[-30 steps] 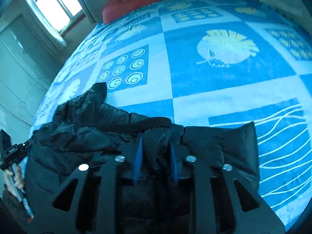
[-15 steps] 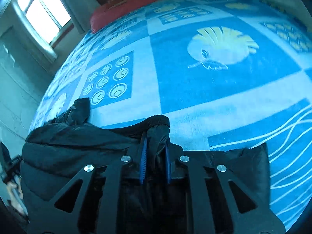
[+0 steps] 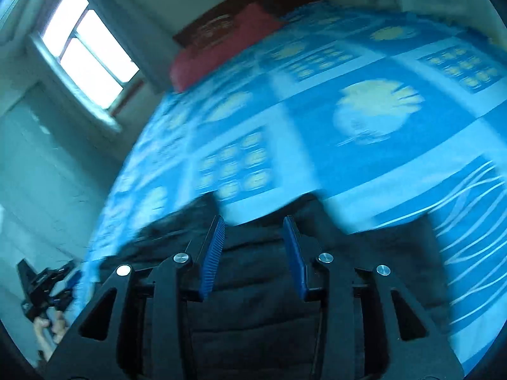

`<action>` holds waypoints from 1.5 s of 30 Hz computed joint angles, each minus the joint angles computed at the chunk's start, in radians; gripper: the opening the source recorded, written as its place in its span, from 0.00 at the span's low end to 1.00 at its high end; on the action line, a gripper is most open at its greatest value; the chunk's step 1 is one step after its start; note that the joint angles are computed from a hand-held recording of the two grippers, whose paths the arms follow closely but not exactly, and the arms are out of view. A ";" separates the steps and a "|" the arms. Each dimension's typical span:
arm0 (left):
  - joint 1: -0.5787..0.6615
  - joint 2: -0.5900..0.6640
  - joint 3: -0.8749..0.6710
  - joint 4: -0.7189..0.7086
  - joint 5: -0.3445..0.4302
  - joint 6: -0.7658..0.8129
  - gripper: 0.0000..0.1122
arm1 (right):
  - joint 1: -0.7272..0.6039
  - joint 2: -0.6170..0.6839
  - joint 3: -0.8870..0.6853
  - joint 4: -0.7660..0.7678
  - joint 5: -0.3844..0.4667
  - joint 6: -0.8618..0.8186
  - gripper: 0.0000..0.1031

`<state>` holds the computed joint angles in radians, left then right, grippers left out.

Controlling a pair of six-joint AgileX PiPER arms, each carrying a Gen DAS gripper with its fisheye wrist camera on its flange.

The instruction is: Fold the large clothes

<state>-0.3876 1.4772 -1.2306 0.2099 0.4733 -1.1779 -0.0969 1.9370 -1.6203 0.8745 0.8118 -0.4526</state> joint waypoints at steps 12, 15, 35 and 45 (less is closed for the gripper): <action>-0.177 0.355 -0.252 0.037 0.081 -0.010 0.18 | 0.154 0.129 -0.013 -0.072 -0.081 0.053 0.28; -0.162 0.371 -0.242 0.013 0.057 0.014 0.16 | 0.152 0.134 -0.004 -0.057 -0.090 0.035 0.27; -0.195 0.208 -0.021 0.253 0.033 -0.161 0.16 | 0.102 -0.032 0.307 0.128 -0.248 -0.244 0.37; -0.229 0.218 -0.009 0.381 0.054 -0.270 0.12 | 0.110 -0.039 0.333 0.173 -0.286 -0.301 0.35</action>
